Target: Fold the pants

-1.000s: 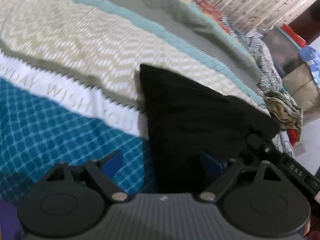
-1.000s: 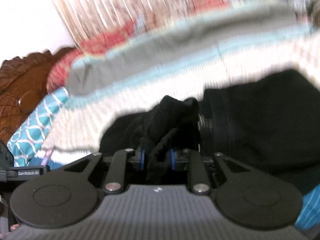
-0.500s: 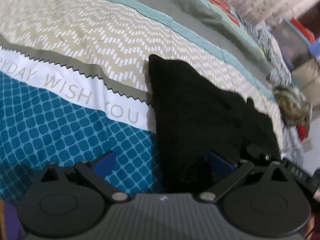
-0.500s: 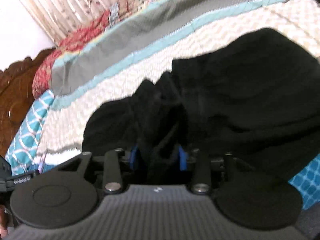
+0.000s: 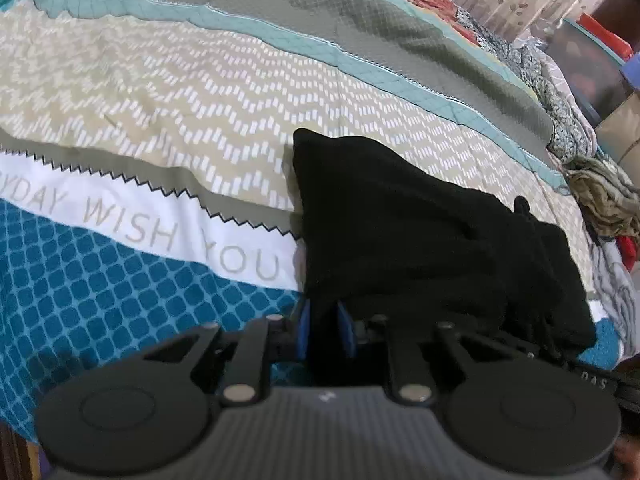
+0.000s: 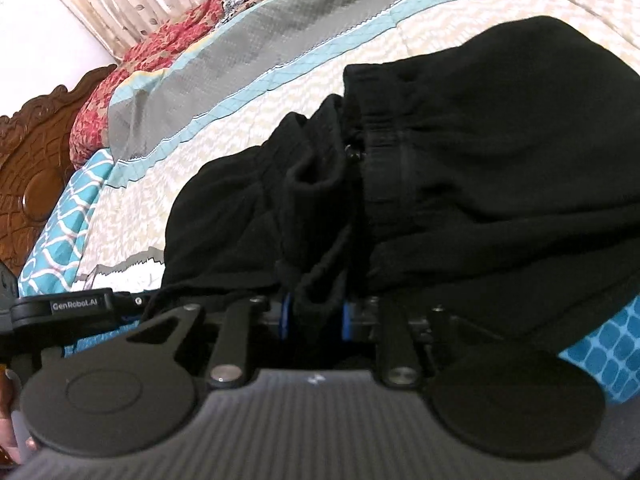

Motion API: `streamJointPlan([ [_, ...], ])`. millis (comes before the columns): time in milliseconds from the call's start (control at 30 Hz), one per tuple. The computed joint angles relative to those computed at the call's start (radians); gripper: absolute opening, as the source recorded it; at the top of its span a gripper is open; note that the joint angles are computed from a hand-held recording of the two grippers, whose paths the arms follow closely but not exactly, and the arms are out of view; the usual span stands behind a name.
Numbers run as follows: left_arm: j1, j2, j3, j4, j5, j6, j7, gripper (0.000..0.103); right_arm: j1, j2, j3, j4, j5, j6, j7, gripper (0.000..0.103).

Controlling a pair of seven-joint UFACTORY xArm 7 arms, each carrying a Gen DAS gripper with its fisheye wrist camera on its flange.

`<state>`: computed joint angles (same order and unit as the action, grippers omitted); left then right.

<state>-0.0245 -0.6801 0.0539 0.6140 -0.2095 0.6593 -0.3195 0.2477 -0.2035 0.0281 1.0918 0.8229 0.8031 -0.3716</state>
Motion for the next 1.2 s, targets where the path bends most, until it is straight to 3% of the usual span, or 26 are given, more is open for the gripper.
streamJointPlan([
  [133,0.004,-0.049,0.020,-0.021,-0.017,0.004,0.005,0.032,-0.001,-0.033,-0.015,-0.021,0.049,-0.029,-0.045,0.034],
  [367,0.036,-0.087,0.028,-0.004,-0.017,-0.037,-0.036,0.041,0.028,-0.084,-0.028,-0.060,0.049,-0.140,-0.131,0.040],
  [533,-0.032,-0.027,0.019,0.042,-0.035,-0.052,0.003,0.041,0.043,-0.086,-0.028,-0.077,0.081,-0.225,-0.117,0.040],
  [667,-0.091,0.027,-0.009,0.065,-0.044,-0.046,0.041,0.041,0.079,-0.093,-0.037,-0.086,0.141,-0.352,-0.192,0.040],
  [767,-0.105,0.048,-0.037,0.071,-0.030,-0.022,0.051,0.042,0.097,-0.043,-0.049,-0.031,0.174,-0.390,-0.230,0.040],
  [867,-0.038,0.077,-0.125,0.095,0.105,0.040,0.002,0.045,0.084,0.026,-0.043,0.030,0.188,-0.377,-0.236,0.037],
  [900,-0.022,0.082,-0.143,0.097,0.145,0.055,-0.014,0.046,0.072,0.053,-0.037,0.051,0.169,-0.342,-0.215,0.032],
  [933,-0.020,0.081,-0.142,0.094,0.161,0.062,-0.021,0.046,0.057,0.078,-0.032,0.070,0.141,-0.278,-0.186,0.024],
  [1000,-0.021,0.074,-0.126,0.090,0.164,0.069,-0.033,0.045,0.023,0.111,-0.018,0.088,0.059,-0.118,-0.120,0.020],
  [1033,-0.013,0.070,-0.125,0.092,0.173,0.078,-0.046,0.045,0.011,0.114,-0.006,0.074,0.037,-0.075,-0.106,0.021],
  [1100,-0.004,0.048,-0.113,0.082,0.179,0.088,-0.064,0.046,0.000,0.088,0.006,0.018,0.095,-0.075,-0.134,0.021],
  [1133,-0.006,0.034,-0.095,0.074,0.165,0.092,-0.066,0.052,-0.007,0.085,0.003,0.014,0.118,-0.064,-0.140,0.021],
  [1200,-0.003,0.025,-0.078,0.076,0.141,0.118,-0.085,0.084,-0.026,0.102,-0.006,0.038,0.141,-0.013,-0.128,0.021],
])
